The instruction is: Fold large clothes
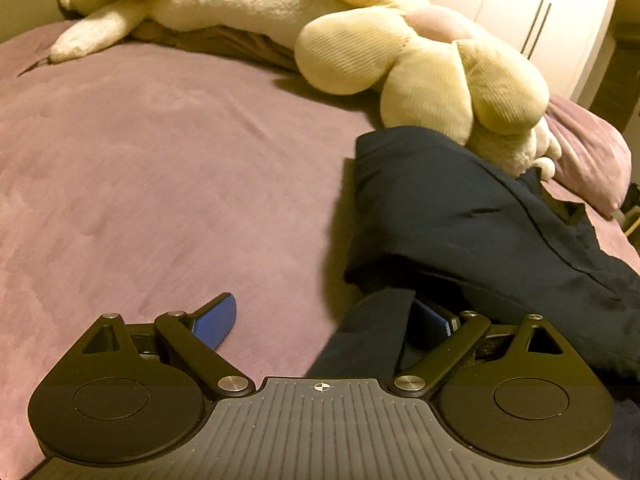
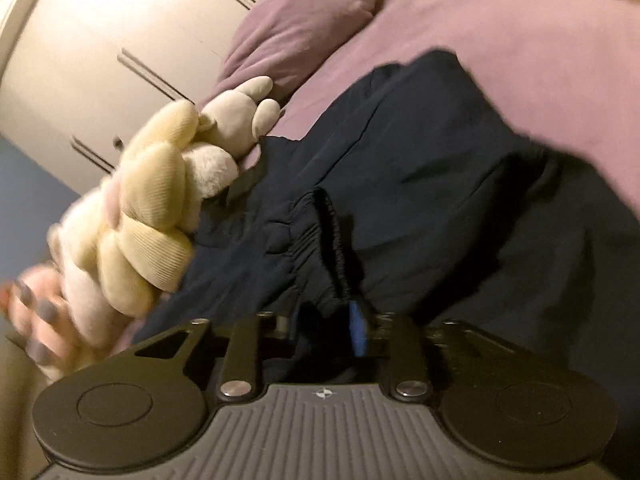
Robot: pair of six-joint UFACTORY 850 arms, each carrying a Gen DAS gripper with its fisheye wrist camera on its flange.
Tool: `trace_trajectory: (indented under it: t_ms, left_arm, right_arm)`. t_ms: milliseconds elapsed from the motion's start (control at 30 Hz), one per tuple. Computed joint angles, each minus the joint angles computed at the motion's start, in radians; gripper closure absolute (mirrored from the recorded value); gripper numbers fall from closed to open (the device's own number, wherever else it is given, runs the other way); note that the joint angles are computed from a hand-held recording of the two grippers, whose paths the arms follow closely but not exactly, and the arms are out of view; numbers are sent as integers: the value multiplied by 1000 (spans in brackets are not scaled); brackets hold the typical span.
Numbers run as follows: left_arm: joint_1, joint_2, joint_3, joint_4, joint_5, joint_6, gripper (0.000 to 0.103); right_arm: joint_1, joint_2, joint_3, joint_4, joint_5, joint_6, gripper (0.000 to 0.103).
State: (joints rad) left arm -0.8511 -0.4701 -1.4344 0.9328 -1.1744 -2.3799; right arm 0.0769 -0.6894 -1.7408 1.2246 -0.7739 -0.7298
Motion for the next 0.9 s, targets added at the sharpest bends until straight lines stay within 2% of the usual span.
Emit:
trace_trajectory:
  t_ms: [100, 133, 167, 233, 367, 400, 467, 567, 633, 700, 800, 867, 900]
  left_arm:
    - [11, -17, -30, -16, 0, 65, 6]
    - [15, -22, -38, -26, -2, 87, 6]
    - [17, -25, -47, -35, -5, 106, 6]
    - [16, -24, -49, -33, -8, 117, 6]
    - [18, -20, -46, -41, 22, 127, 6]
    - [18, -20, -48, -44, 32, 127, 6]
    - [14, -22, -58, -54, 29, 141, 6]
    - [-3, 3, -50, -43, 20, 143, 6]
    - [-16, 16, -52, -10, -4, 139, 6]
    - [-21, 25, -60, 37, -6, 127, 6]
    - [-1, 18, -88, 83, 72, 119, 6]
    - [17, -5, -118, 84, 126, 133, 6]
    - [26, -23, -139, 77, 150, 158, 6]
  right_arm:
    - [22, -34, -46, -24, -9, 49, 76]
    - [35, -43, -64, -46, -8, 72, 88]
    - [39, -49, -81, -68, -12, 79, 89]
    - [62, -22, -77, -111, 58, 37, 92]
    - [72, 81, 19, 34, 269, -254, 92]
    - [72, 86, 21, 20, 305, -278, 92]
    - [69, 67, -2, -85, 336, -212, 91]
    - [54, 21, -53, -301, 296, 0, 75]
    - [35, 48, -8, -270, 319, 12, 69]
    - [12, 82, 43, -125, 308, -84, 64]
    - [-24, 94, 70, 7, 145, -104, 61]
    - [-25, 66, 43, 16, 58, -31, 59]
    - [-15, 47, 20, -13, 45, 32, 59]
